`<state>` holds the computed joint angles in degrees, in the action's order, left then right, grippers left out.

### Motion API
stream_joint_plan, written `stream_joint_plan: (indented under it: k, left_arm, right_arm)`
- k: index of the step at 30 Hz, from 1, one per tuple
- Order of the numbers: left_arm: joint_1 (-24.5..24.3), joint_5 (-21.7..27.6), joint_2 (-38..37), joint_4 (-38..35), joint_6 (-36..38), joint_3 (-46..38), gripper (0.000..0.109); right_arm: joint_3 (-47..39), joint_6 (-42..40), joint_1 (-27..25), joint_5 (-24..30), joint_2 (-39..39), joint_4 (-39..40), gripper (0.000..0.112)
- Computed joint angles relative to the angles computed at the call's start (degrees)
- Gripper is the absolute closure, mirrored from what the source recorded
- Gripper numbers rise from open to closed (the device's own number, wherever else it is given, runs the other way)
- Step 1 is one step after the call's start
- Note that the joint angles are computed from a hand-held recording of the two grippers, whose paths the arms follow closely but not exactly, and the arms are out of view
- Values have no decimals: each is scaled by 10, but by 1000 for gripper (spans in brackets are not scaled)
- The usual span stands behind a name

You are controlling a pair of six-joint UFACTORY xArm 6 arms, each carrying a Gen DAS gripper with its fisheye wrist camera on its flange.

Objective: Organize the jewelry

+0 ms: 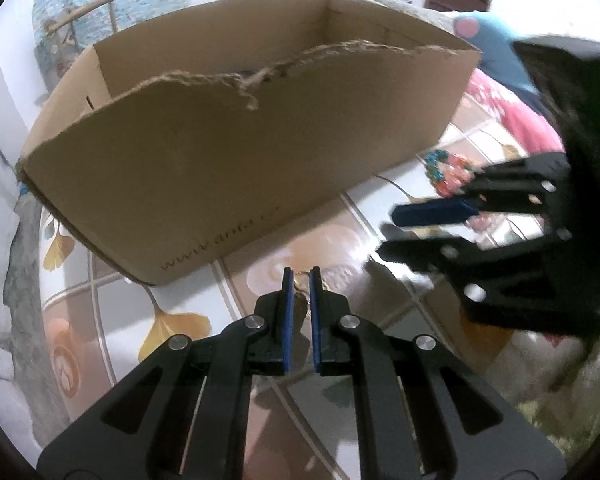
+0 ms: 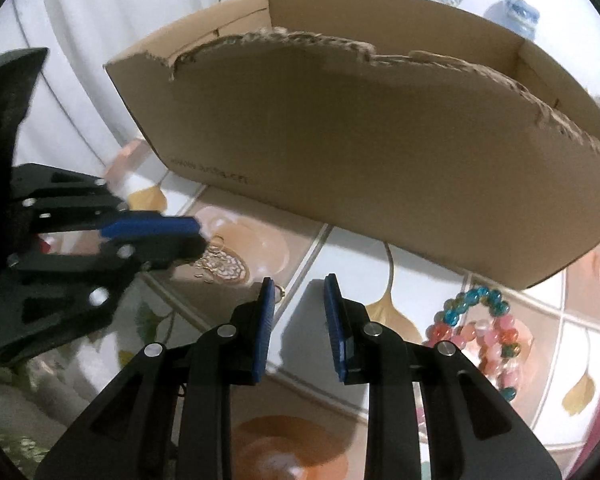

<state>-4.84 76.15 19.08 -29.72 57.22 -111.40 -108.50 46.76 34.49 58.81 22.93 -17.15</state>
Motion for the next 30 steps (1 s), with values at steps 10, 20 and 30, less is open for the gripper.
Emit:
stream_joint_plan:
  k: [10, 20, 30]
  left_arm:
    - [-24, -17, 22, 62, -17, -26, 101]
    - [-24, 0, 22, 67, -17, -35, 101]
    - [-22, 21, 24, 71, -23, -47, 101]
  right_arm:
    - [93, 30, -14, -60, -61, 4, 87]
    - [178, 52, -26, -104, -123, 16, 87]
    - [212, 51, -30, -123, -152, 21, 87]
